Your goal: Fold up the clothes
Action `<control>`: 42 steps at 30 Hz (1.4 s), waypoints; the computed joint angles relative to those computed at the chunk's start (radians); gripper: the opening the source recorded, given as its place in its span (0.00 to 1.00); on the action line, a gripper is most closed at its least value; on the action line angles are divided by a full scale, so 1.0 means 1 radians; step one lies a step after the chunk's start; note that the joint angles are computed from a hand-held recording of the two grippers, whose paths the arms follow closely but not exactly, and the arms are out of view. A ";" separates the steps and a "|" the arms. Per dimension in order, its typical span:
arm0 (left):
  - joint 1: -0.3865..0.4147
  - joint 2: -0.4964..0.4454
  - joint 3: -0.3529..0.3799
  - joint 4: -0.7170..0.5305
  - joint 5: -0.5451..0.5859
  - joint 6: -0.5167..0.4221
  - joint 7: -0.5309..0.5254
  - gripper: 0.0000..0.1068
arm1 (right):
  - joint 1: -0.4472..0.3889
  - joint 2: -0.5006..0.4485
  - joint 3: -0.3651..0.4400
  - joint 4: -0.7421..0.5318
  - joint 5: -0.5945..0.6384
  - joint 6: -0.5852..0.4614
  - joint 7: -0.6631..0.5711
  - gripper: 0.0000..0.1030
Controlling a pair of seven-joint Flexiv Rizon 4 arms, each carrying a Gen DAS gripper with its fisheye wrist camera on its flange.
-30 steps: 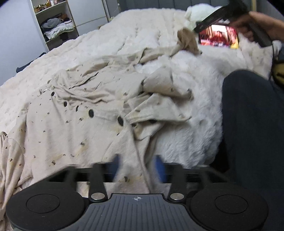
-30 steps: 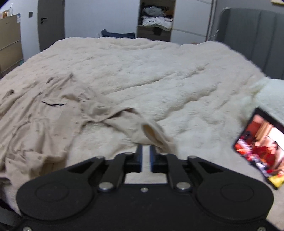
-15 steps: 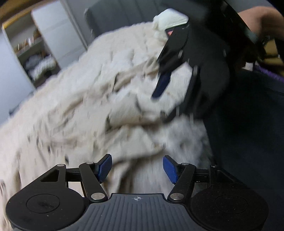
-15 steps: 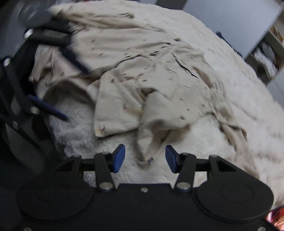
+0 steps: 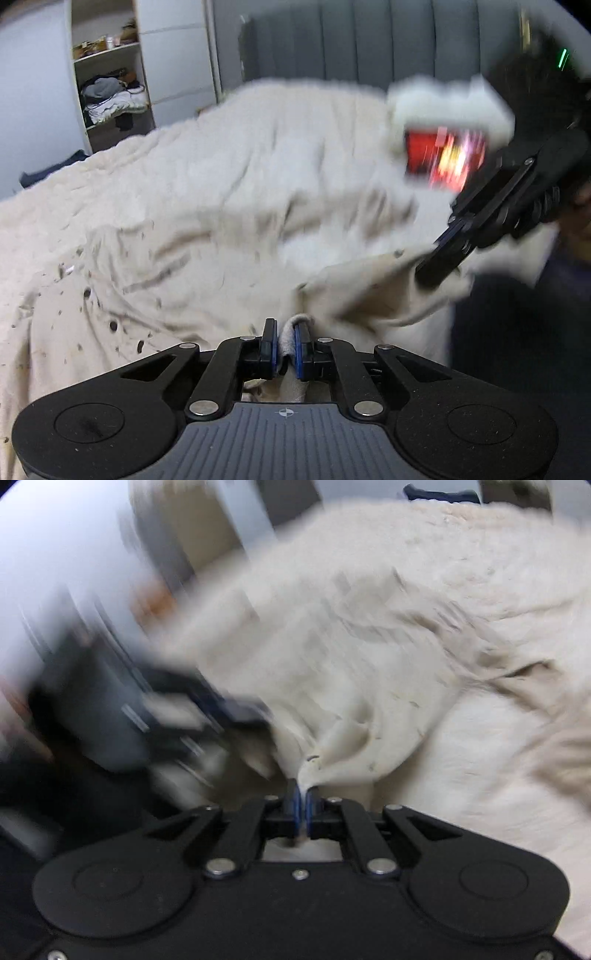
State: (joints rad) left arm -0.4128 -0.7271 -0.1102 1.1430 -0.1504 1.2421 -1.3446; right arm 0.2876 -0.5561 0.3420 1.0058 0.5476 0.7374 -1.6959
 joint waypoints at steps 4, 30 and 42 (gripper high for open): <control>0.006 -0.020 0.013 -0.057 -0.009 -0.065 0.007 0.09 | 0.101 0.042 -0.204 0.062 -0.128 0.111 0.223 0.18; -0.162 0.110 0.220 0.200 0.472 -0.181 -0.059 0.70 | 0.060 -0.067 -0.133 0.208 -0.392 0.118 0.247 0.01; -0.103 0.119 0.149 0.221 0.477 -0.106 -0.034 0.11 | -0.206 0.128 0.033 0.310 -0.129 0.204 0.374 0.00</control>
State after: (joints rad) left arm -0.5158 -0.6076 0.0386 1.3641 0.3263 1.1356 -1.3786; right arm 0.0816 -0.4277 0.3747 1.3155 0.4188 0.9411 -1.3219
